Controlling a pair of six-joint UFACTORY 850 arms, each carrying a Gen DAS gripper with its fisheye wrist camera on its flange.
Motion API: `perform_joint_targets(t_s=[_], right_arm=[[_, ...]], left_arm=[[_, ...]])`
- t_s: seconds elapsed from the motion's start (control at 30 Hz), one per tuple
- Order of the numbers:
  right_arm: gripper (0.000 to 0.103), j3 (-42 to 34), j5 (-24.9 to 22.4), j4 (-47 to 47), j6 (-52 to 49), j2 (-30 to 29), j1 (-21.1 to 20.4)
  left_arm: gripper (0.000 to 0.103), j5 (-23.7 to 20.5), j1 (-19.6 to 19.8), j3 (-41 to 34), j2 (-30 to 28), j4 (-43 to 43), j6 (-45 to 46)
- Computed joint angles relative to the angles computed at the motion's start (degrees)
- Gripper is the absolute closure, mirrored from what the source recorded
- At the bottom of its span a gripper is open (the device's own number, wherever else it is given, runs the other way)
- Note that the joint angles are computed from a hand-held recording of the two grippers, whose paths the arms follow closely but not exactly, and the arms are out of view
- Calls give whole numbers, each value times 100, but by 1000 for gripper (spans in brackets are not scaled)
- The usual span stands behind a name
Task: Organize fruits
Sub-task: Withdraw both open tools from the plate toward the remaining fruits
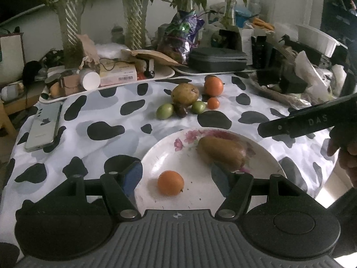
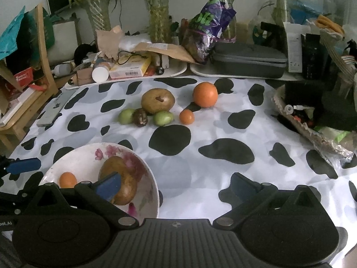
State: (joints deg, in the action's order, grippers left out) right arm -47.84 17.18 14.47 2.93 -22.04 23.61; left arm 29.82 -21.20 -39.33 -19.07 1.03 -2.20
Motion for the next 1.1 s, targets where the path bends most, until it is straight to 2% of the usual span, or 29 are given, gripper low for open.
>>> perform_joint_targets(t_s=[0.2, 0.57, 1.1], right_arm=[[0, -99, 104, 195, -282, -77, 1], [0, -328, 137, 323, -656, -280, -63], [0, -1038, -144, 309, -1025, -854, -252]], left_arm=[[36, 35, 23, -124, -100, 27, 49], [36, 23, 172, -519, -447, 586, -204], [37, -139, 361, -1282, -1030, 1027, -260]])
